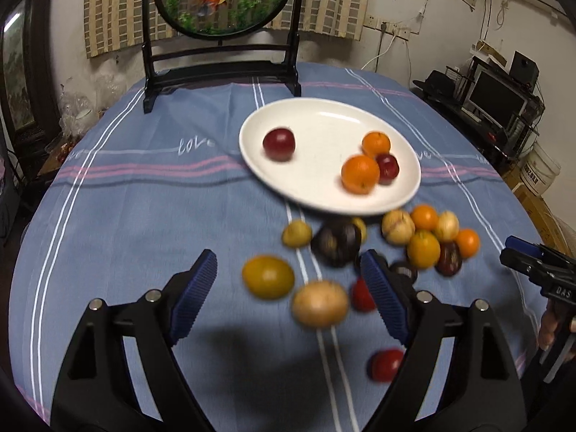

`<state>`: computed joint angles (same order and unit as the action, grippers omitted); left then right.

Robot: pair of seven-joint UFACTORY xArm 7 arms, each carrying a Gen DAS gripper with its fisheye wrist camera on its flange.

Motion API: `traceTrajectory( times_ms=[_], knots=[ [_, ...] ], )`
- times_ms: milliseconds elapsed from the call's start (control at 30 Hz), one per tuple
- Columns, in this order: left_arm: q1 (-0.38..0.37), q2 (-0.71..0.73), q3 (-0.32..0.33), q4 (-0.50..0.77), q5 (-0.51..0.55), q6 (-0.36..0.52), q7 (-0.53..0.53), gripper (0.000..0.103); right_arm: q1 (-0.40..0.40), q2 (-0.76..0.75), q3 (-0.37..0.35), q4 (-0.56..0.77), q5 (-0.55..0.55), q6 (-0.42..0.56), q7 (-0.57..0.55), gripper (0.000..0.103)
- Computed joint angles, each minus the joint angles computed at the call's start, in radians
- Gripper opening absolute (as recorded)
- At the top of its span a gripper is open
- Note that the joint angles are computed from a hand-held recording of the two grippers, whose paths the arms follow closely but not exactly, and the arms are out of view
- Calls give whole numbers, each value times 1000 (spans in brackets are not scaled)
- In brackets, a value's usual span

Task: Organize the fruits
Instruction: 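Return both tools to the fruit cluster and grasp a brown pear with the right tool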

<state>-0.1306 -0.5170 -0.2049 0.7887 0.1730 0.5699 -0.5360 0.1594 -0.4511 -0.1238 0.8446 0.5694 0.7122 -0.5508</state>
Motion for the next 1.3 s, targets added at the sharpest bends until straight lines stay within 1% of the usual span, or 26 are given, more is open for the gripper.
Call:
traceTrajectory(
  times_ms=[100, 233, 333, 500, 567, 633, 700, 800, 900, 1000, 1067, 1100, 1133, 1200, 1300],
  knots=[
    [-10, -56, -6, -48, -8, 9, -14, 84, -2, -29, 12, -36, -20, 4, 2, 65],
    [-30, -92, 3, -85, -41, 24, -10, 84, 7, -59, 25, -69, -51, 6, 3, 65],
    [-26, -104, -13, -95, -35, 49, -17, 84, 9, -82, 55, -98, -104, -13, 10, 65],
    [-35, -121, -11, -120, -41, 49, -16, 84, 48, -105, 67, -127, -144, -26, 7, 65],
    [-23, -114, -23, -115, -28, 72, -25, 84, 64, -106, 77, -133, -159, -26, 7, 65],
    [-31, -113, -11, -120, -31, 69, -11, 84, 80, -108, 95, -140, -179, -30, 5, 65],
    [-33, -118, -6, -127, -34, 66, -8, 84, 91, -105, 111, -141, -202, -35, 11, 65],
    [-39, -125, 8, -143, -50, 50, 2, 86, 89, -90, 162, -135, -273, -46, 51, 65],
    [-37, -129, 11, -152, -54, 44, 8, 87, 110, -58, 175, -114, -300, -49, 73, 65],
    [-38, -133, 21, -160, -64, 38, 19, 87, 109, -15, 199, -89, -344, -59, 112, 65],
    [-37, -136, 23, -164, -70, 36, 24, 87, 120, 10, 197, -74, -345, -75, 122, 64],
    [-37, -136, 24, -166, -73, 38, 27, 88, 121, 20, 200, -69, -350, -88, 130, 58],
    [-37, -137, 24, -167, -75, 39, 30, 88, 123, 30, 202, -61, -356, -94, 137, 56],
    [-42, -137, 29, -169, -82, 34, 41, 88, 140, 49, 190, -50, -335, -105, 128, 55],
    [-42, -126, 31, -164, -94, 33, 45, 89, 145, 67, 187, -37, -325, -110, 137, 47]
  ],
)
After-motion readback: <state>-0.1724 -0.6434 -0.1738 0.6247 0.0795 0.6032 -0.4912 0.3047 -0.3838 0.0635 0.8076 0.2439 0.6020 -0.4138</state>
